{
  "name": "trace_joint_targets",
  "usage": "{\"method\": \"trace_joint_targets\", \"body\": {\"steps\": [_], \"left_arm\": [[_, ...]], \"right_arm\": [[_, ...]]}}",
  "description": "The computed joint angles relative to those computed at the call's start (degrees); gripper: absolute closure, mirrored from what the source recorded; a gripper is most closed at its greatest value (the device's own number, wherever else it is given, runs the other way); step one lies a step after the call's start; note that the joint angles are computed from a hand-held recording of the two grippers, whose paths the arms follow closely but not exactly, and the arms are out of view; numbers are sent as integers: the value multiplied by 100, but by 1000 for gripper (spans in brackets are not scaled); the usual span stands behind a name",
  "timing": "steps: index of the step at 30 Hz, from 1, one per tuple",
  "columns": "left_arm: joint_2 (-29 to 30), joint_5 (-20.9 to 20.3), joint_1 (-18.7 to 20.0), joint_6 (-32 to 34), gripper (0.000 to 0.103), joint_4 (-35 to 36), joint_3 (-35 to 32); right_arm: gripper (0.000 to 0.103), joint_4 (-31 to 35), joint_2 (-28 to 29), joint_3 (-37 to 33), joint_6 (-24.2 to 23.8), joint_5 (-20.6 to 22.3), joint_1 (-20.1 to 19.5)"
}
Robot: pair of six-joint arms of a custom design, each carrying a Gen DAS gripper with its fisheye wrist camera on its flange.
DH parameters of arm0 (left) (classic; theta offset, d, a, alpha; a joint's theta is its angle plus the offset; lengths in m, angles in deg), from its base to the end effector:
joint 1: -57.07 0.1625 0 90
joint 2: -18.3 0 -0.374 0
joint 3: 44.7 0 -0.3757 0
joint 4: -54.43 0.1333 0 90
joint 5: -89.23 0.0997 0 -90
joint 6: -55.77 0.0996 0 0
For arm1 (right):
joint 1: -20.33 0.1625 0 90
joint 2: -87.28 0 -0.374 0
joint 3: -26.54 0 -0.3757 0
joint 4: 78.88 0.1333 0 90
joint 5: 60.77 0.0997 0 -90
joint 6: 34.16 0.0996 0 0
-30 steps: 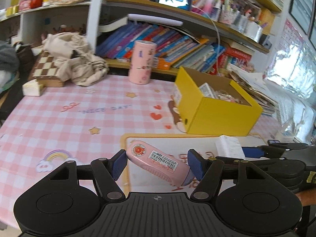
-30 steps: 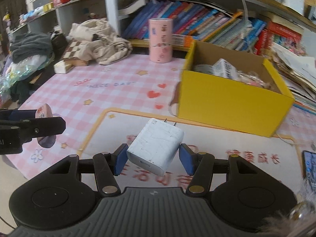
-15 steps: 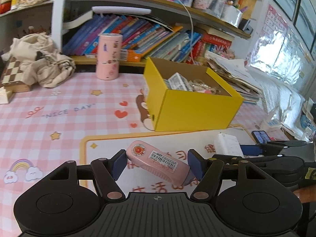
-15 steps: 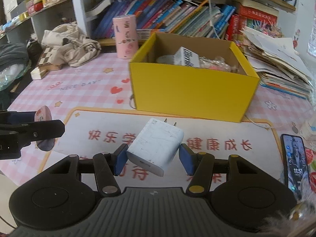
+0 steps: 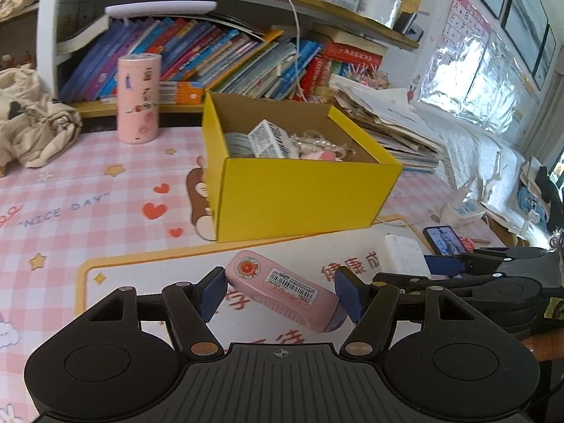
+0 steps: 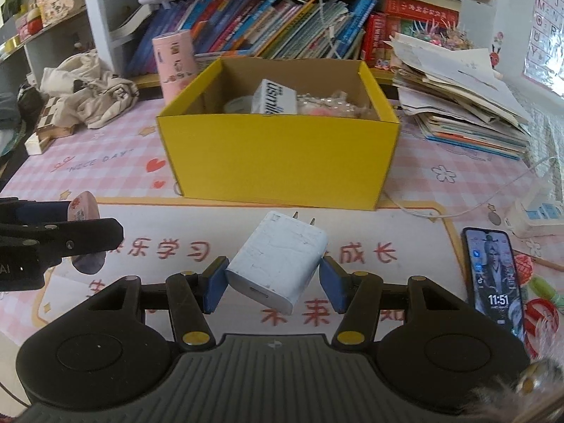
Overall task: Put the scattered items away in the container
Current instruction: 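Carry the pink stick and white charger with both tools toward the yellow box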
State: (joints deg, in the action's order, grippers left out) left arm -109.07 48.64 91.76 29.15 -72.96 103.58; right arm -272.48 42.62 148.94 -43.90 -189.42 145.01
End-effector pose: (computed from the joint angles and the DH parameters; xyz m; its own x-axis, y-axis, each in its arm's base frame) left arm -0.0767 -0.3072 0.2918 -0.8427 0.1241 -0.5239 0.4596 0.6727 -0.5799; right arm 0.3256 -0.3456 0.0317 -0.6991 -0.3424 0.6277 -0.6395 0.6921 -0.3348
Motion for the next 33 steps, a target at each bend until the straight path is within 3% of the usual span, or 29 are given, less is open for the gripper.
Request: {"method": "trace_joint_targets", "body": {"steps": [14, 24, 33], "left_arm": [[1725, -28, 157, 717, 36, -2030, -238], [2780, 384, 194, 1378, 36, -3313, -716], [3846, 650, 573, 2426, 36, -4719, -1428]], "right_arm": [[49, -302, -320, -96, -1006, 540, -421], [49, -319, -477, -500, -1622, 1245, -728], [49, -280, -195, -1256, -2265, 1736, -930]]}}
